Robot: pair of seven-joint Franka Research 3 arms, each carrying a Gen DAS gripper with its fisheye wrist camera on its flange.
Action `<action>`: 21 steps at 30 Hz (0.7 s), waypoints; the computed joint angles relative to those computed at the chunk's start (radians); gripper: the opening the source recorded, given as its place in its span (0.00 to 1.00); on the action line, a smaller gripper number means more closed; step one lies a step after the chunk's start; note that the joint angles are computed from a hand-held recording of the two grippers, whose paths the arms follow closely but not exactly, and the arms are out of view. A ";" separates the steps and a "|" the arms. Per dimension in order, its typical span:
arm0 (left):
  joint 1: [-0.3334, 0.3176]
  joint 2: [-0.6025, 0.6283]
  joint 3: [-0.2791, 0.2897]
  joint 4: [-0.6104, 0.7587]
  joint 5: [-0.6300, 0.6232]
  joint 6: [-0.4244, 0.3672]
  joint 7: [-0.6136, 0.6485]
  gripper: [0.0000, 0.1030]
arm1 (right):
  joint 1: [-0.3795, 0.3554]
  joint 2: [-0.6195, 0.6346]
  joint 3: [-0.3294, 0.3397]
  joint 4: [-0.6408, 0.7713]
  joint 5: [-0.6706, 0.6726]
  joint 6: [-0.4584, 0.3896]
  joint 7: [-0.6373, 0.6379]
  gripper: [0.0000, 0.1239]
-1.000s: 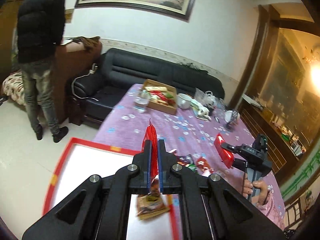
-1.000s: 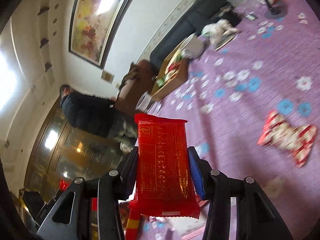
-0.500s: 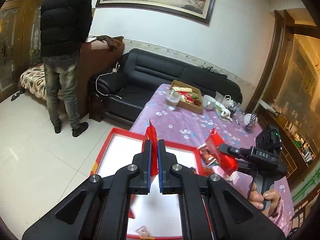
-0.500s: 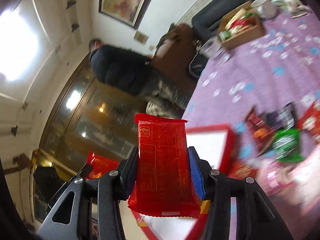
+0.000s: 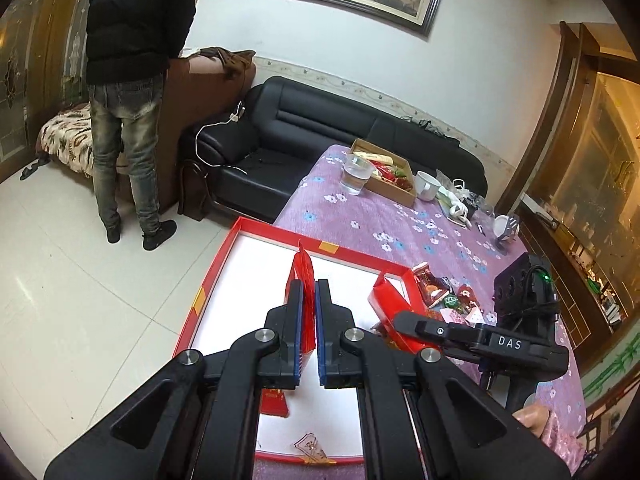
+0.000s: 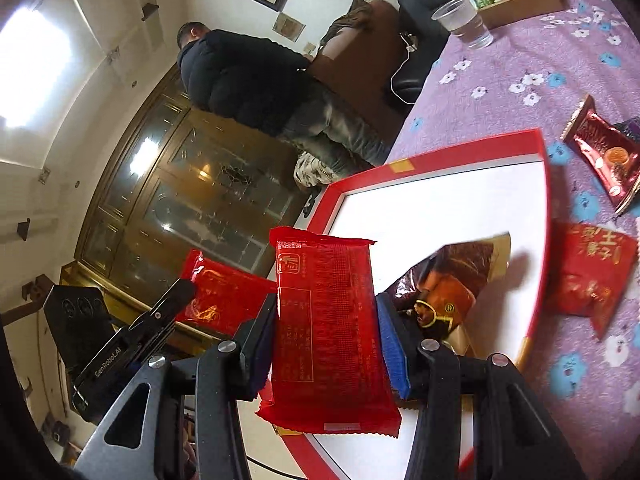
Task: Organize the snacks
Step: 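Carry both red packets over the box and open both grippers, then move both tools back over the snack pile on the tablecloth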
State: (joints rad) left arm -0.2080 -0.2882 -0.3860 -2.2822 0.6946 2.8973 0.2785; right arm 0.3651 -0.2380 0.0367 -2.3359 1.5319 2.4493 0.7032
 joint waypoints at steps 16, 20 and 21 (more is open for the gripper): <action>0.002 -0.039 0.011 -0.034 -0.009 -0.036 0.003 0.14 | 0.022 -0.054 0.008 -0.015 0.054 0.088 -0.062 0.45; 0.030 -0.068 -0.009 -0.054 0.020 -0.023 -0.029 0.29 | 0.002 -0.113 -0.008 -0.062 0.089 0.168 -0.076 0.48; 0.039 -0.074 -0.013 -0.061 0.030 -0.011 -0.039 0.31 | -0.006 -0.123 -0.025 -0.078 0.106 0.159 -0.067 0.49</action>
